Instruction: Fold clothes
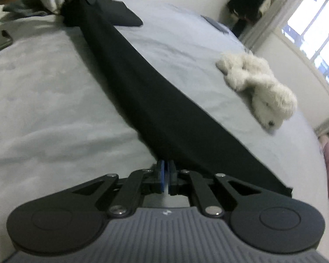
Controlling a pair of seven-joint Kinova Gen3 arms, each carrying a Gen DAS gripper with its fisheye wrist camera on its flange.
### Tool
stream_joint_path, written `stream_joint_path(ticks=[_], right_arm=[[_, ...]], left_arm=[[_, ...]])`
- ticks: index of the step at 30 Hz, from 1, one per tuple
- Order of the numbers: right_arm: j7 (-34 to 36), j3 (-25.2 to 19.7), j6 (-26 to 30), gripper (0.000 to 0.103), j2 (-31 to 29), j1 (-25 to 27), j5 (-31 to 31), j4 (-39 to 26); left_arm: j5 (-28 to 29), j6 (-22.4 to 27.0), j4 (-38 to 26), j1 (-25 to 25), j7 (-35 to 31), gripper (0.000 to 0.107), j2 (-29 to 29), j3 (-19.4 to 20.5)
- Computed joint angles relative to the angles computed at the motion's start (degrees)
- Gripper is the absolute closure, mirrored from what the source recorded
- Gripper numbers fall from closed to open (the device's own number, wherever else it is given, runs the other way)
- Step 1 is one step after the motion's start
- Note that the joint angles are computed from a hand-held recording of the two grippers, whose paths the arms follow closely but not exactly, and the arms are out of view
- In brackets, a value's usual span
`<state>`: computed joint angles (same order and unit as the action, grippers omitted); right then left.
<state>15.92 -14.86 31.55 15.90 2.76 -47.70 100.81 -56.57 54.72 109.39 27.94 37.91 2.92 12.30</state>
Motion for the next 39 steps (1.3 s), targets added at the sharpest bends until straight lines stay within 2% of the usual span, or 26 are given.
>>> stream_joint_path(ticks=[1,2,4,7,8,11,12,15,16,18,20,22,26,28,30,33,36,39], right_arm=[[1.1,-0.6,-0.4,0.064,-0.2,1.3,-2.3,0.5],[2.2,-1.5,-0.8,0.057,-0.3,2.9,-4.7,1.0],[3.0,-0.2,-1.0,0.056,-0.4,3.4,-7.0,1.4],[3.4,0.4,-4.5,0.056,0.2,2.5,-6.9,2.0],[3.5,0.2,-6.6,0.059,0.5,2.0,-6.7,2.4],[4.4,-2.2,-11.3,0.093,0.4,2.1,-5.8,3.8],[4.6,-3.1,-12.8,0.098,0.4,2.3,-5.4,4.3],[4.8,-6.0,-15.2,0.101,0.2,4.0,-4.6,5.2],[4.8,-7.7,-14.1,0.101,0.0,6.3,-5.3,5.2],[5.6,-8.0,-10.0,0.101,-0.5,9.0,-7.0,4.8],[5.7,-5.6,-8.0,0.101,-0.4,8.0,-5.8,4.4],[6.5,-4.2,-8.0,0.101,0.0,6.6,-4.5,4.4],[4.9,-2.5,-9.1,0.097,0.0,3.3,-0.1,4.0],[4.4,-2.4,-9.3,0.093,-0.4,2.6,3.3,3.8],[1.2,0.1,-6.0,0.090,-0.7,0.4,6.7,2.0],[-5.8,0.9,1.0,0.091,0.0,0.3,7.0,-2.8],[-11.8,-1.4,7.9,0.091,1.3,2.0,7.1,-7.5],[-12.7,0.9,9.2,0.091,2.0,-2.6,5.5,-8.4]], left_arm=[[-1.1,-0.2,0.5,0.1,1.1,0.099,-0.3,0.0],[-2.2,-0.3,1.0,0.2,2.3,0.099,-0.5,0.1],[-4.4,-0.4,1.6,0.3,4.2,0.099,-0.7,0.4],[-5.3,0.0,1.2,0.2,4.4,0.099,0.0,0.5],[-5.6,-0.2,1.2,0.1,4.6,0.099,0.3,0.3],[-5.6,-1.4,1.7,-0.1,6.0,0.099,0.9,-0.3],[-5.5,-1.8,2.0,-0.2,6.6,0.099,0.9,-0.6],[-7.5,-3.0,3.7,-0.3,10.5,0.099,0.2,-0.9],[-7.9,-3.0,3.9,0.7,10.9,0.099,0.1,-2.0],[-6.9,-2.6,3.0,0.7,8.9,0.099,0.7,-2.3],[-4.1,-1.3,1.0,-3.2,4.3,0.098,2.2,1.7],[-2.0,-0.6,-0.5,-5.1,-0.4,0.097,3.4,3.5],[2.1,-1.3,-1.2,-0.6,-6.2,0.092,2.8,-2.3],[3.5,-1.7,-1.1,-0.7,-7.7,0.090,2.1,-2.4],[4.1,-1.1,-1.2,-0.7,-8.4,0.087,1.7,-2.3],[3.5,-0.4,-0.6,-0.5,-7.3,0.083,0.4,-1.9],[3.0,-1.2,0.8,-1.0,-4.7,0.080,-1.1,-1.1],[4.1,-1.9,1.1,-1.8,-5.0,0.080,-1.3,-0.4]])
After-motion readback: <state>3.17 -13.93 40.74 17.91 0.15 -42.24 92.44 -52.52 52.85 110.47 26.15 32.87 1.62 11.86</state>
